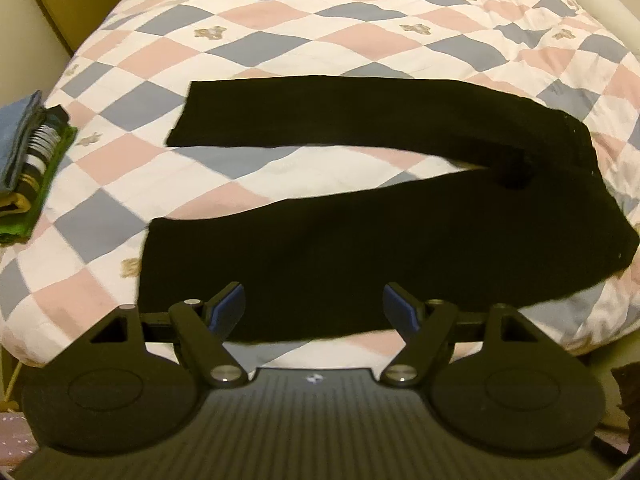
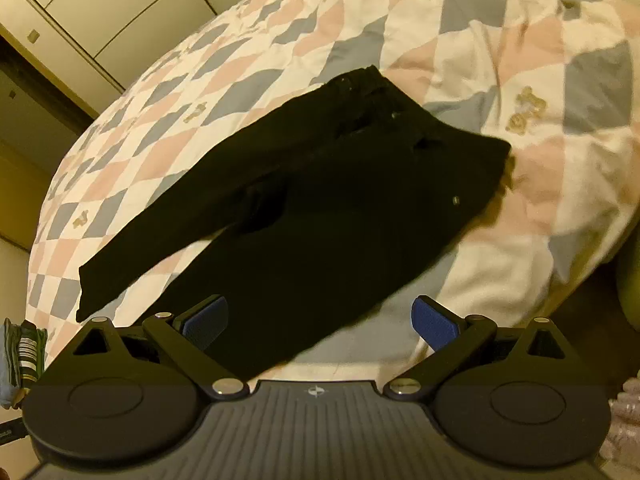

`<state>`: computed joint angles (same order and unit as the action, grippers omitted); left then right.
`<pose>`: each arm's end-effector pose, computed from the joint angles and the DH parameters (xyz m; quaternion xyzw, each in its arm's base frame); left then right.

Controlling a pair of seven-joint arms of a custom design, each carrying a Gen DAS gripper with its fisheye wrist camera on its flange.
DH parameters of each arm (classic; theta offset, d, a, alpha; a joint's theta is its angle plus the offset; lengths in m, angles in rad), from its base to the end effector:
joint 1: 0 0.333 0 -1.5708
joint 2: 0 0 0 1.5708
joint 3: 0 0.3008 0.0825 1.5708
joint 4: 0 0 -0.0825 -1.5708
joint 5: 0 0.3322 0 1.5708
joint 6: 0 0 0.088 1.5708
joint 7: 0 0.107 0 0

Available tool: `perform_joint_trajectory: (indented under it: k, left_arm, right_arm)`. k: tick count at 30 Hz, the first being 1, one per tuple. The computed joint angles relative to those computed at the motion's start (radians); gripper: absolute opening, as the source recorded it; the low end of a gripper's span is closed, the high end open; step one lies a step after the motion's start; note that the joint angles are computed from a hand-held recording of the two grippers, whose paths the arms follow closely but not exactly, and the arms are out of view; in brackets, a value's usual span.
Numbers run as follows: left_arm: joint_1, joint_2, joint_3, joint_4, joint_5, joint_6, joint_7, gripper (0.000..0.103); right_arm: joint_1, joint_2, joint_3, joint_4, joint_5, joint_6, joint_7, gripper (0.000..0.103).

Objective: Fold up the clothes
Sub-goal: 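Move both grippers down toward the black trousers lying on the bed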

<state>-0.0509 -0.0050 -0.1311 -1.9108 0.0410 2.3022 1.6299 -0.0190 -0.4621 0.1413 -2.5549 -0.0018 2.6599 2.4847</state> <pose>0.5355 -0.0978 0.5382 -0.5965 0.7779 -0.1356 0.1438 0.3978 0.0536 0.5000 -0.3669 0.8873 -0.1049 0.2589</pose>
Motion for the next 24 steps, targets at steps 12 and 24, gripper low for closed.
perform_joint_trajectory:
  k: [12, 24]
  left_arm:
    - [-0.125, 0.331, -0.056, 0.371, 0.138, -0.131, -0.293, 0.073]
    - [-0.226, 0.652, -0.044, 0.805, 0.205, -0.304, -0.346, 0.073]
  right_arm:
    - [0.015, 0.265, -0.243, 0.218, 0.250, -0.076, -0.512, 0.100]
    - [-0.063, 0.542, -0.254, 0.472, 0.560, -0.144, -0.943, 0.084]
